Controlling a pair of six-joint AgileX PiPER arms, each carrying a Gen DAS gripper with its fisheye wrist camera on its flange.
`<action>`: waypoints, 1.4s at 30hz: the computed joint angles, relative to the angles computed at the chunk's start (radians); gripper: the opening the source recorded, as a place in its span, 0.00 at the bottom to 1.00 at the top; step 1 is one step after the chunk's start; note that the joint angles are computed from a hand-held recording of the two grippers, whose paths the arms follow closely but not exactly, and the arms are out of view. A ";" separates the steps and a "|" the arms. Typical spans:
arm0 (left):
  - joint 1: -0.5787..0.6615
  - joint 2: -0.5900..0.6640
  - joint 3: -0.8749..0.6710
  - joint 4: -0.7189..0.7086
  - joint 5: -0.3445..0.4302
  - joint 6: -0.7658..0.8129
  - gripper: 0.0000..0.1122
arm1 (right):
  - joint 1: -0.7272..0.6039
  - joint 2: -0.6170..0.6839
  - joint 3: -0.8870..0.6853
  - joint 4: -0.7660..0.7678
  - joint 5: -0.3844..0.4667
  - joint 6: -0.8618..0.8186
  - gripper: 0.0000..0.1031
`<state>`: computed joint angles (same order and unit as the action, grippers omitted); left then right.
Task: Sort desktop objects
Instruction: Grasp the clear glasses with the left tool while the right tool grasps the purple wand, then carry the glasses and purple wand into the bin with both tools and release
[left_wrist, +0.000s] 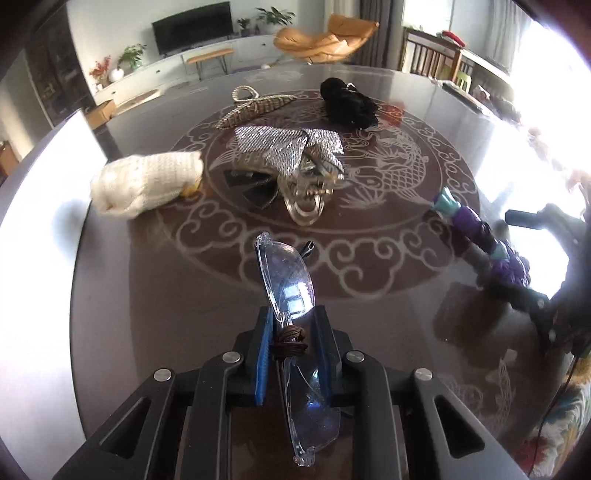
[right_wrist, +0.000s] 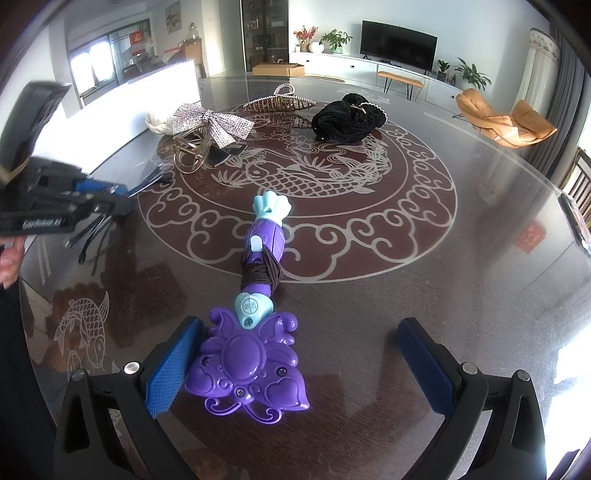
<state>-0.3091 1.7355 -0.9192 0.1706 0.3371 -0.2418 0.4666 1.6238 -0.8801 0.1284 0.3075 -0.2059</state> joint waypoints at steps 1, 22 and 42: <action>0.008 -0.024 0.039 -0.036 -0.028 0.007 0.18 | -0.001 0.000 0.001 0.001 0.000 -0.001 1.00; 0.064 -0.406 0.334 -0.203 -0.133 0.039 0.16 | 0.134 0.095 -0.324 -0.206 0.409 0.247 0.21; 0.935 -0.731 0.176 -0.963 0.396 1.008 0.16 | 0.336 0.081 -0.743 -0.089 0.454 0.266 0.21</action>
<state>0.6264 1.0041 -0.7436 -0.7928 0.7333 0.7657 0.8029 1.7051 -1.6228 0.0392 0.7611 0.0606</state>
